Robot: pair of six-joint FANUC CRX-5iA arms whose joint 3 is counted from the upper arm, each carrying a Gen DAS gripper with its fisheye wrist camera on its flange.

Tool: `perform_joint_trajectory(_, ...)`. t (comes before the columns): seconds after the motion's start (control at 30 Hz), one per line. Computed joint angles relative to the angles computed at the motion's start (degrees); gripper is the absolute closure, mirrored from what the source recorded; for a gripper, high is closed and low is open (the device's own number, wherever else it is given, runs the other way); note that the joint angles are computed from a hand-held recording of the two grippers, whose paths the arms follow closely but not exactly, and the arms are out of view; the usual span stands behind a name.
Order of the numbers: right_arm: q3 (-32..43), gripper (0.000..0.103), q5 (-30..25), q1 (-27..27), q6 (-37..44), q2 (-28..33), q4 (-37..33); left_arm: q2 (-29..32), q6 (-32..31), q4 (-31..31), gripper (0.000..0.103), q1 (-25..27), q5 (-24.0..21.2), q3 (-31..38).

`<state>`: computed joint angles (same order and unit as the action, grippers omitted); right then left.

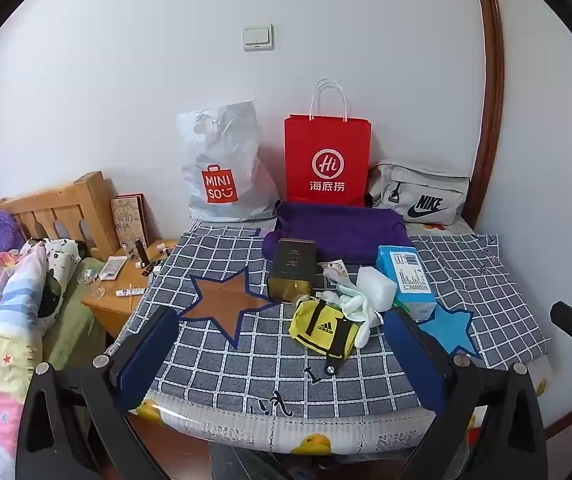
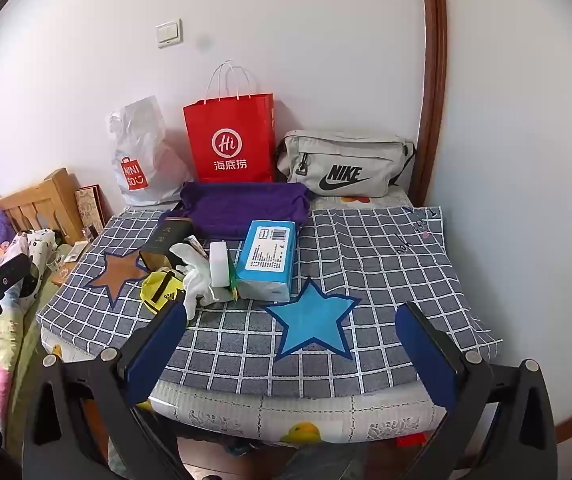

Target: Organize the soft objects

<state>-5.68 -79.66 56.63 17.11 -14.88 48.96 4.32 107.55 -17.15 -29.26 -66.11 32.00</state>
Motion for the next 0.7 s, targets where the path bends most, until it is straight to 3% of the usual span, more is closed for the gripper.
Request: perform_joint_trajectory(0.7,-0.79,0.0,-0.24,0.89,-1.56,-0.71,1.28,-1.56,-0.83,1.08,0.0,-0.15,3.23,-2.81)
